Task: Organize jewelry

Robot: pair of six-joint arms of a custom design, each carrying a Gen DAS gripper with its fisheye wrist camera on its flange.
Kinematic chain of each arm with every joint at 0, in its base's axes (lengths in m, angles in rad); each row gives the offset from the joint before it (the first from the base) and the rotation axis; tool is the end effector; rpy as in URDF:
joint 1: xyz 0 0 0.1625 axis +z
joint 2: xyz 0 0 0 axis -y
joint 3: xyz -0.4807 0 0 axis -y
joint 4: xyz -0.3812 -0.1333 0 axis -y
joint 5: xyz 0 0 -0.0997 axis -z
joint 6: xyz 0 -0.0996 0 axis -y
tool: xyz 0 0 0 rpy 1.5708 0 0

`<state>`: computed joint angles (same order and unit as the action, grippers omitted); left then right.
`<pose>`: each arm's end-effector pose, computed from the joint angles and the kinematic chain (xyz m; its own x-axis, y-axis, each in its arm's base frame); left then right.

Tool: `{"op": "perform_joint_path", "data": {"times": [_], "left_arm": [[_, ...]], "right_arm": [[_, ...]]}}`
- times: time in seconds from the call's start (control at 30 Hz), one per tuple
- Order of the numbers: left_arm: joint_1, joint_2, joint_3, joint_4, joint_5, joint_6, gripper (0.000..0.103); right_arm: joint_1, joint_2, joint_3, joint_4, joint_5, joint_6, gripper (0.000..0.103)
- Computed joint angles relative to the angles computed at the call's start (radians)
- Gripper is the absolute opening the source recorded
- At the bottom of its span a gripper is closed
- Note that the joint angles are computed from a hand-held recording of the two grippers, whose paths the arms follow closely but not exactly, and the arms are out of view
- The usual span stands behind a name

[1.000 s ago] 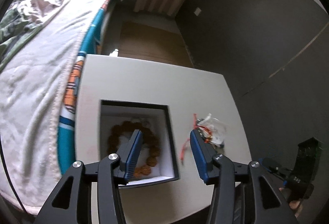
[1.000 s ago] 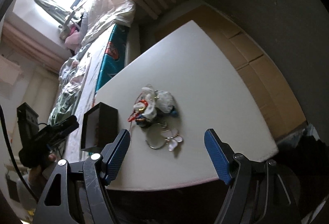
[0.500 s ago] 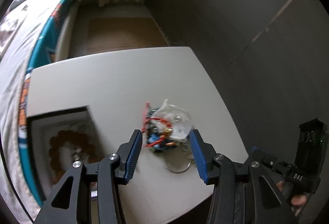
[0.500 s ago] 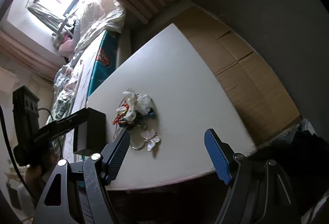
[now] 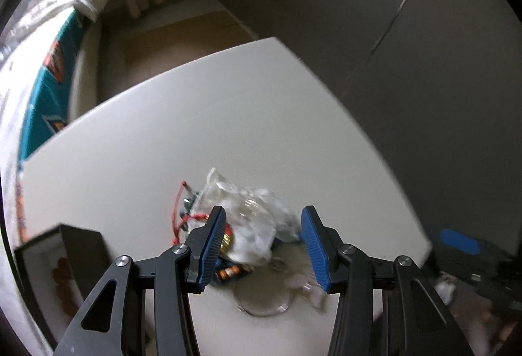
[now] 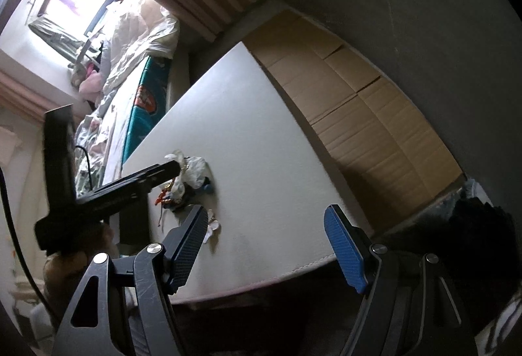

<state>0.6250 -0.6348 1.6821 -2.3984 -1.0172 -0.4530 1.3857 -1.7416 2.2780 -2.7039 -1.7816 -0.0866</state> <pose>-0.4237 -0.5347 0.0130 -0.7104 0.4306 -0.5567 0.5345 0.8447 -0.0286 0.0400 -0.3973 0.4169 -0.9492 0.2241 0.2210 0.0704 0.8356 -0.5448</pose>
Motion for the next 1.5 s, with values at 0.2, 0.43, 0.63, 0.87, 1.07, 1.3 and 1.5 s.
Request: {"op": "perform_joint_path", "data": {"times": [0.2, 0.43, 0.63, 0.87, 1.07, 1.3, 1.5], "left_arm": [[-0.002, 0.025, -0.005, 0.012, 0.062, -0.004, 0.005], [0.014, -0.067, 0.072, -0.138, 0.000, 0.012, 0.000], [0.021, -0.138, 0.106, -0.186, -0.028, -0.001, 0.000], [0.006, -0.204, 0.146, -0.221, -0.022, -0.014, 0.000], [-0.013, -0.272, 0.201, -0.225, 0.018, -0.053, 0.000], [-0.014, -0.340, 0.257, -0.225, 0.058, -0.091, 0.000], [-0.014, -0.400, 0.304, -0.223, 0.084, -0.128, 0.000]], "right_arm": [[0.012, 0.020, -0.011, 0.007, -0.015, 0.006, 0.075], [0.047, 0.074, -0.027, 0.009, 0.000, 0.010, 0.075], [0.084, 0.119, -0.040, 0.011, 0.022, 0.003, 0.075], [0.133, 0.196, -0.084, 0.035, 0.033, 0.005, 0.074], [0.181, 0.288, -0.144, 0.059, -0.028, 0.027, 0.054], [0.202, 0.384, -0.218, 0.095, -0.119, 0.068, 0.040], [0.216, 0.448, -0.262, 0.127, -0.206, 0.086, 0.027]]}}
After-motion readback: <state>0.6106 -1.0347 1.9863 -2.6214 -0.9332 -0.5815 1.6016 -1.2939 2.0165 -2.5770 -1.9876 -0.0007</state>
